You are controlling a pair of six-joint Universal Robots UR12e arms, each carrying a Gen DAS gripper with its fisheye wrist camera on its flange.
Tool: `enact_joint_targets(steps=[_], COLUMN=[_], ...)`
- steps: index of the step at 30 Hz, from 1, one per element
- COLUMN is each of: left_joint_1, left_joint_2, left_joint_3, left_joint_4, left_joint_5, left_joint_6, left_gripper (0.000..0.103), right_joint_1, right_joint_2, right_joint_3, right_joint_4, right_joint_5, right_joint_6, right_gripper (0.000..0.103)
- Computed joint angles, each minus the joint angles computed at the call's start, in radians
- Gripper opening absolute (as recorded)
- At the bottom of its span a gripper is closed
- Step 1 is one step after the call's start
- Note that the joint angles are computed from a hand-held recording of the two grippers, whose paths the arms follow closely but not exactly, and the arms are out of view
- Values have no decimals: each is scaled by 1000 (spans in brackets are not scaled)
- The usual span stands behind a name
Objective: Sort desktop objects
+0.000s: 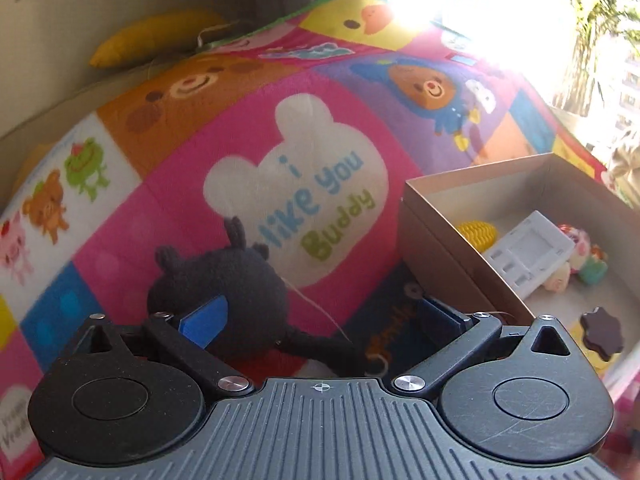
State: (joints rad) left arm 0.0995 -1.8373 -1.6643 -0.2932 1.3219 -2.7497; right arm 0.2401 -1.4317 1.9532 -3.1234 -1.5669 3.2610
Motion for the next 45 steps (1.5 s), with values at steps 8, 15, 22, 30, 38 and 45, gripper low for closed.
enact_joint_targets(steps=[8,15,22,30,38,45], left_joint_1=[1,36,81,83,124,188], left_joint_2=[-17,51,184,274,327,364], left_joint_3=[-50,-125,-271,-369,-358,-444], left_joint_4=[130,70,-1,15,-151,2], left_joint_5=[-60,-168,-296,-295,-219,-296], left_joint_6=[367,503,484,456,79,4], left_gripper=[103,103,103,103,103,103], right_joint_1=[-31,-28,-22,20,83,155], right_joint_2=[8,16,14,29,126,380], right_joint_3=[23,22,12,-46,-386,-793], right_joint_4=[-8,-14,11,-6,475,942], right_joint_5=[-10,-29,-11,-23,29,-167], right_joint_6=[83,106,113,-1,-236,-283], right_gripper=[91,98,98,91,14,3])
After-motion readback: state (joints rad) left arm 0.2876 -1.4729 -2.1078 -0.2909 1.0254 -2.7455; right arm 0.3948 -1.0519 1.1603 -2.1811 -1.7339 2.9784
